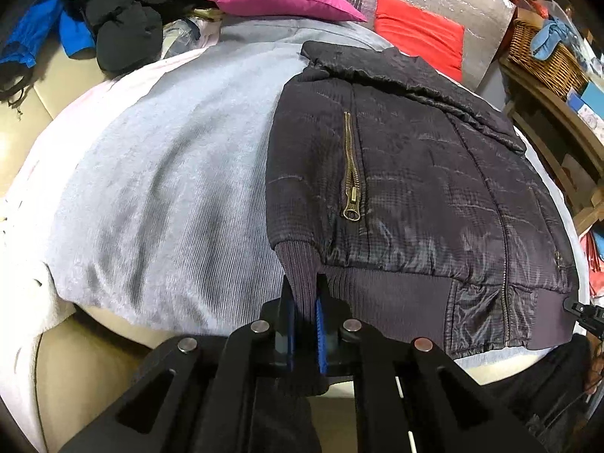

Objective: Fold large clothes

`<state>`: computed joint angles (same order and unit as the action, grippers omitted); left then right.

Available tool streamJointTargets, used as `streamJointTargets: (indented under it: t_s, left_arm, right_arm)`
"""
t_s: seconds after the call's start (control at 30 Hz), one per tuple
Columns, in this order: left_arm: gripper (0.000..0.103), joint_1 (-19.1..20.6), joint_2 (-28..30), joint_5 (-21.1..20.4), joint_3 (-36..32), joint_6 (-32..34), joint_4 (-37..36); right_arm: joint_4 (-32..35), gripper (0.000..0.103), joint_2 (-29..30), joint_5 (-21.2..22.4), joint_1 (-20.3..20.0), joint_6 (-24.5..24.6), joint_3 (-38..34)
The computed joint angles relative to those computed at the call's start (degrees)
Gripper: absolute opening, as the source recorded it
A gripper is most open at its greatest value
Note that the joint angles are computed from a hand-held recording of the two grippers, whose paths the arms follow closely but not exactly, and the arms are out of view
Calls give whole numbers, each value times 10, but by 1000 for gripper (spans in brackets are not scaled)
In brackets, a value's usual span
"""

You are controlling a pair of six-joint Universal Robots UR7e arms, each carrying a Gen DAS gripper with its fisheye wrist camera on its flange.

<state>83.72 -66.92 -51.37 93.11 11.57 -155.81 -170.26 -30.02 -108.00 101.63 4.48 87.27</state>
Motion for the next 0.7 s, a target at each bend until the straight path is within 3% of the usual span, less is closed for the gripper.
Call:
streamJointTargets:
  t_s: [0.37,0.47,0.53,0.7]
  left_arm:
    - [12,15,20,-32,-41,-39,36]
    - [26,15,26,-39,-48,-48,42]
    - [43,15,27,-42,-47,-52,44]
    - [48,12,42,-35,-56,-47,47]
  right_arm:
    - [32,19,4,8,-9,11,-21]
    - [29,21,2,13,-13,12,-20]
    - [22,24,2,14,-14,9,-19]
    - [22,35,8,16,-12,3,-23]
